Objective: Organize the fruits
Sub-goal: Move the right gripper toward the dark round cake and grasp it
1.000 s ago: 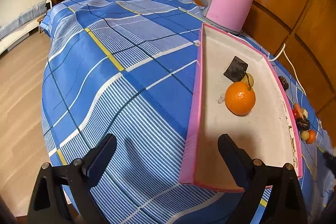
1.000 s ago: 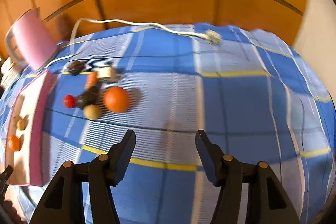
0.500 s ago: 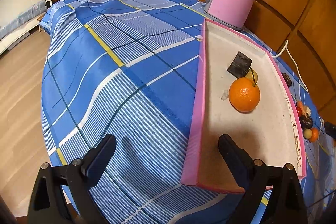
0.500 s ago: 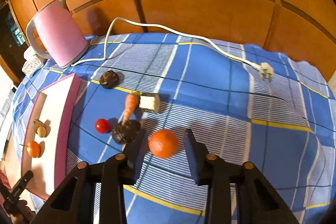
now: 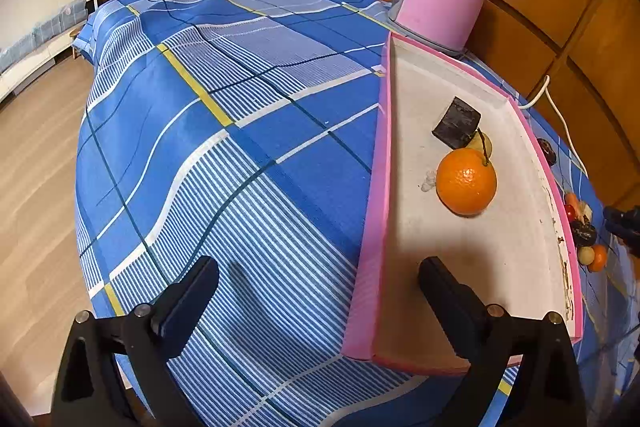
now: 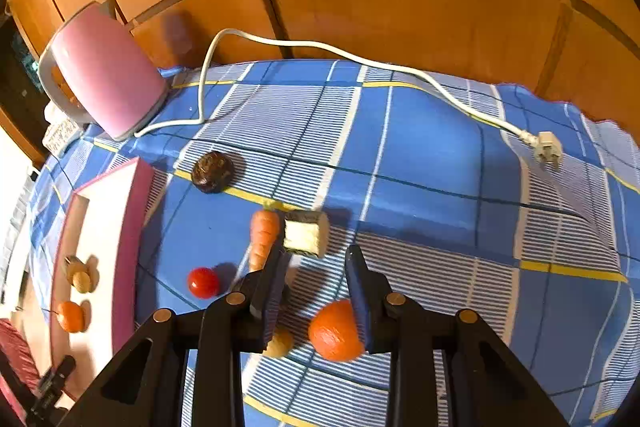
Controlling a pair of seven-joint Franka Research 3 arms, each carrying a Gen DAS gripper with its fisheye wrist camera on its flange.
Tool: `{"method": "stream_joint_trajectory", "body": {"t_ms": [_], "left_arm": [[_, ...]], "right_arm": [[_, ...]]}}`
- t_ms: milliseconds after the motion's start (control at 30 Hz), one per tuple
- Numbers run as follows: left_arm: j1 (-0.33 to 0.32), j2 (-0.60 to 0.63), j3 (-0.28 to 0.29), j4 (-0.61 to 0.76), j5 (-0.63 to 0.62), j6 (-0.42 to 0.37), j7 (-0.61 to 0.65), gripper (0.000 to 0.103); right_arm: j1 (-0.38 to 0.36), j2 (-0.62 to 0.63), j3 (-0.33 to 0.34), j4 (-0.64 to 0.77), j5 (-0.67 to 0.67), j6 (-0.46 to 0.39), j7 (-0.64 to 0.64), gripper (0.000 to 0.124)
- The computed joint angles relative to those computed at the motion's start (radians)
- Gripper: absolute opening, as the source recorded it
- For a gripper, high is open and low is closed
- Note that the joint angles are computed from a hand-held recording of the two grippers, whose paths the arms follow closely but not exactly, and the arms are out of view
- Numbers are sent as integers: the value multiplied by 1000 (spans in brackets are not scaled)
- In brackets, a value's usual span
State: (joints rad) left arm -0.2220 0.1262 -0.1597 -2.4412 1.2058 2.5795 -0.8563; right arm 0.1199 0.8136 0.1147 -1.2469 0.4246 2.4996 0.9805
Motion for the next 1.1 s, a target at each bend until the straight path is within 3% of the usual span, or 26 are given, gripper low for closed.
{"method": "stream_joint_trajectory", "body": {"t_ms": [100,167,267,300,500,533,600,800,1100], "left_arm": [[4,0,3,-2,6,12,-9,101],[4,1,3,-3,8,14,-13,102],[5,0,4,-4,9,17,-15,102],[4,0,3,-4,8,16,-14,102],[6,0,4,-6,14,20,-19,103],[6,0,5,-7,17,21,-23,103],[6,-1,5,-8,19,23,-28,103],[1,-7,-2,-12,2,7,-13,103],[-1,-16,-7,-21,-6,2,-15,103]], "right_arm": [[-23,16,36,49,9,-133,-63,31],[-1,7,17,36,-14,-154,-84,35],[23,17,-5,45,-40,-182,-80,63],[29,23,-11,50,-47,-184,-77,67],[45,54,-20,91,-72,-201,-71,67],[49,58,-21,93,-78,-199,-73,66],[71,57,-36,83,-109,-175,-74,46],[94,16,-47,1,-157,-96,-90,44],[59,-136,-3,-244,-84,80,-167,43]]}}
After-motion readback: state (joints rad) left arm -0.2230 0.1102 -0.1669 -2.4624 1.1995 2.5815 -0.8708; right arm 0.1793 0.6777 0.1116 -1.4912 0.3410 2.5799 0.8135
